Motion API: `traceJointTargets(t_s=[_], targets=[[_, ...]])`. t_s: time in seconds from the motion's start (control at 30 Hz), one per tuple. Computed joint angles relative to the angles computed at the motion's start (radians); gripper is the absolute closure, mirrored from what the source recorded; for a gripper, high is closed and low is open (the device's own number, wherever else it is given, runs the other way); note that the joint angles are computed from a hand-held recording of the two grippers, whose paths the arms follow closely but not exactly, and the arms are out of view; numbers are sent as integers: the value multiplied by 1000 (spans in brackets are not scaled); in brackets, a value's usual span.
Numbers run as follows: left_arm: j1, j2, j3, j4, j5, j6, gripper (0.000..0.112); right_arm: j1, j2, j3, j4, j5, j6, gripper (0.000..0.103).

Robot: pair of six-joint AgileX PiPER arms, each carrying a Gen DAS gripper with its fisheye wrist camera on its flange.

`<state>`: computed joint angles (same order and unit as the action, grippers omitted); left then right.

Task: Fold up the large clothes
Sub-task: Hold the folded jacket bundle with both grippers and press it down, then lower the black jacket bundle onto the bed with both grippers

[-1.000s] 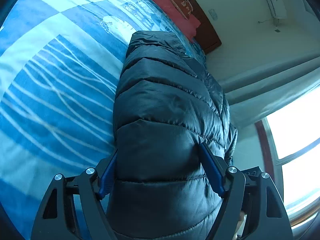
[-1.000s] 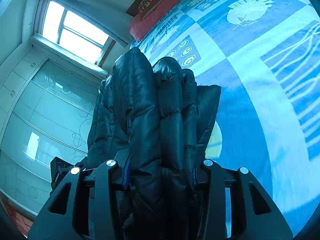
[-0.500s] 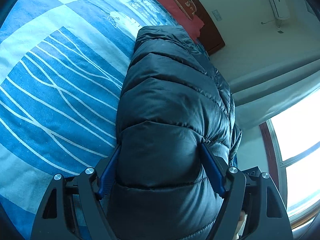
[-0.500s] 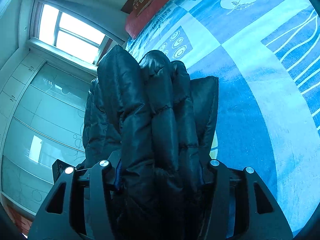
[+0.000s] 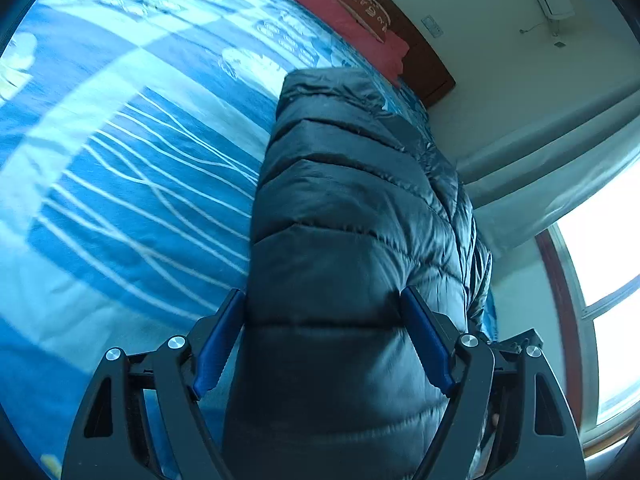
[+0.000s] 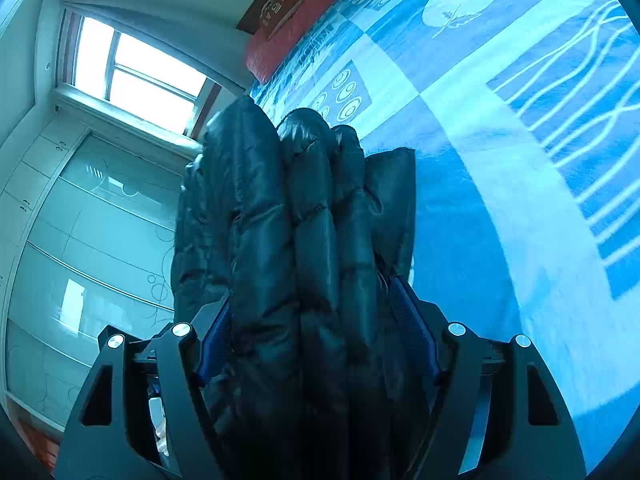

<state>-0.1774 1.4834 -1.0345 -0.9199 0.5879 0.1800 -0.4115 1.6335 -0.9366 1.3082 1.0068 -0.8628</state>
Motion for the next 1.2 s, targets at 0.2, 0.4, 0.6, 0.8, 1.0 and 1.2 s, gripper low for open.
traceJointTargets(t_s=[0.2,0.4,0.6,0.8,1.0,1.2], targets=[[-18,-113,86,101,-5,-76,34,-64,-92,86,-3,45,1,31],[-59,-211,189,98,-29,-117,34,-86,-261,208,-75,29,6,23],[-120,-231,218,159,-83,-187,31,-111,-295,302,-54,18,-19,17],[-140,-229,215,195,-96,-214,31,-116,-305,315,-50,18,-23,17],[-133,-240,243,139,-108,-155,31,-141,-345,331,-78,53,-19,13],[-89,-252,274,34,-83,-57,31,-140,-377,353,-104,38,-8,11]])
